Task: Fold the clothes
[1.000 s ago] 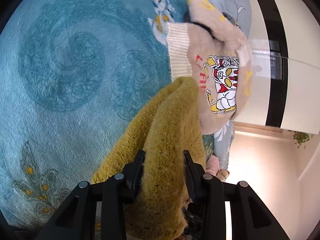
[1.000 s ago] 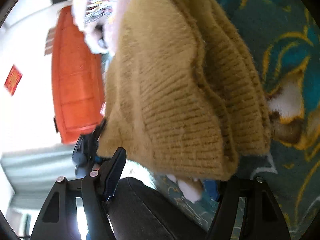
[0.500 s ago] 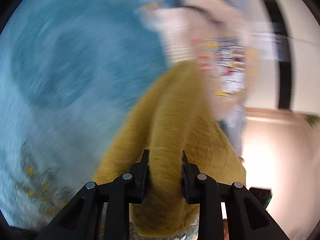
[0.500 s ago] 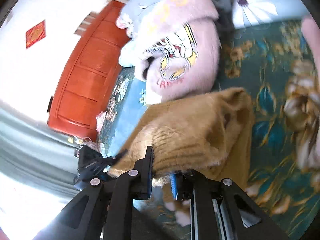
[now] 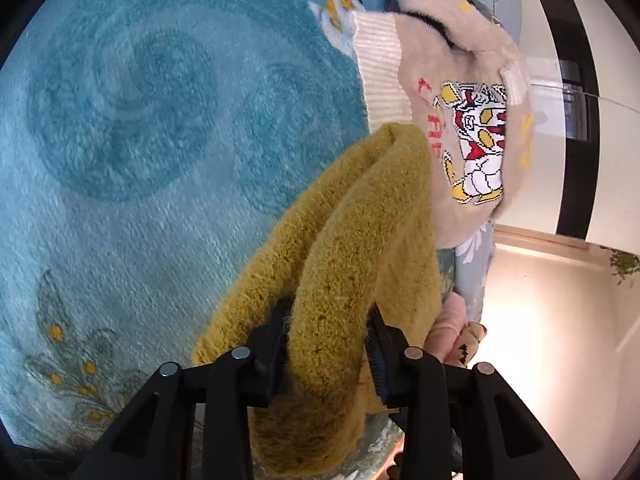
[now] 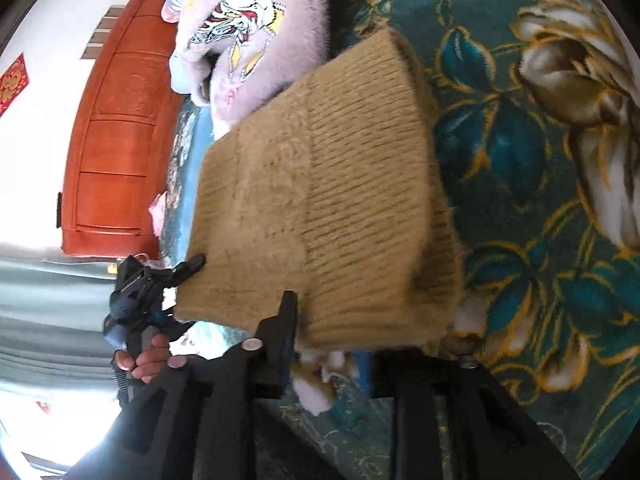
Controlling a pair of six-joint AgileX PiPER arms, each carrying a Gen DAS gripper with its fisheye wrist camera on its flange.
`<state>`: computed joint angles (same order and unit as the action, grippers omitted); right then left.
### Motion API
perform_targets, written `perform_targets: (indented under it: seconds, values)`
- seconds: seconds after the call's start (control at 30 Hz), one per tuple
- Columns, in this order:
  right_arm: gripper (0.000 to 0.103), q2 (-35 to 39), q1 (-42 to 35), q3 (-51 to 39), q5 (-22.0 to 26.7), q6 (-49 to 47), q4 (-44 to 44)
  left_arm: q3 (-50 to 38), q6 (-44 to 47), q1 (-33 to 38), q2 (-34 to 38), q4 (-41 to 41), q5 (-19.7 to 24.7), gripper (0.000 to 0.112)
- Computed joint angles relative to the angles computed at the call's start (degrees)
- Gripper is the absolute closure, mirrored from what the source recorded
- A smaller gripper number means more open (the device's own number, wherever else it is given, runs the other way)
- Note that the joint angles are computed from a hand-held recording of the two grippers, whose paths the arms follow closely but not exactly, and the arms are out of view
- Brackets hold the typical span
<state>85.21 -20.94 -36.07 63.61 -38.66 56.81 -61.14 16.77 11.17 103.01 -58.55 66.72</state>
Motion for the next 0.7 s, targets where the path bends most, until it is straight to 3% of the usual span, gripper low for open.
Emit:
perform_targets:
  seconds: [0.07, 0.17, 0.37, 0.43, 0.5, 0.57, 0.6, 0.7]
  values:
    - [0.057, 1.18, 1.23, 1.02, 1.42, -3.29, 1.49, 0.04, 0.49, 0.12, 0.05, -0.54, -0.13, 0.074]
    - [0.056, 1.65, 6.45, 2.24, 1.21, -5.13, 2.02, 1.02, 0.79, 0.90, -0.19, -2.17, -0.07, 0.075]
    - [0.056, 4.29, 20.42, 4.49, -8.27, -4.82, 10.19, 2.43, 1.58, 2.93, -0.89, -4.77, 0.02, 0.075]
    - [0.059, 4.77, 22.39, 4.26, -11.15, -3.34, 12.35, 2.05, 2.07, 3.21, -1.08, -4.69, 0.09, 0.076]
    - [0.080, 4.40, 24.61, 3.02, -14.07, 1.93, 9.09, 1.36, 2.16, 2.84, -1.16, -4.03, -0.36, 0.076]
    - [0.091, 3.57, 25.47, 2.43, -15.36, 5.28, 5.94, 0.45, 2.27, 2.29, -1.38, -3.00, -0.91, 0.081]
    - [0.093, 2.09, 25.13, 2.70, -15.26, 5.54, 5.36, 0.01, 2.60, 2.08, -1.73, -2.47, -1.15, 0.087]
    - [0.094, -5.17, 22.41, 1.99, -14.48, 8.79, 1.46, -0.56, 4.55, 2.27, -2.30, -2.39, -0.64, 0.089]
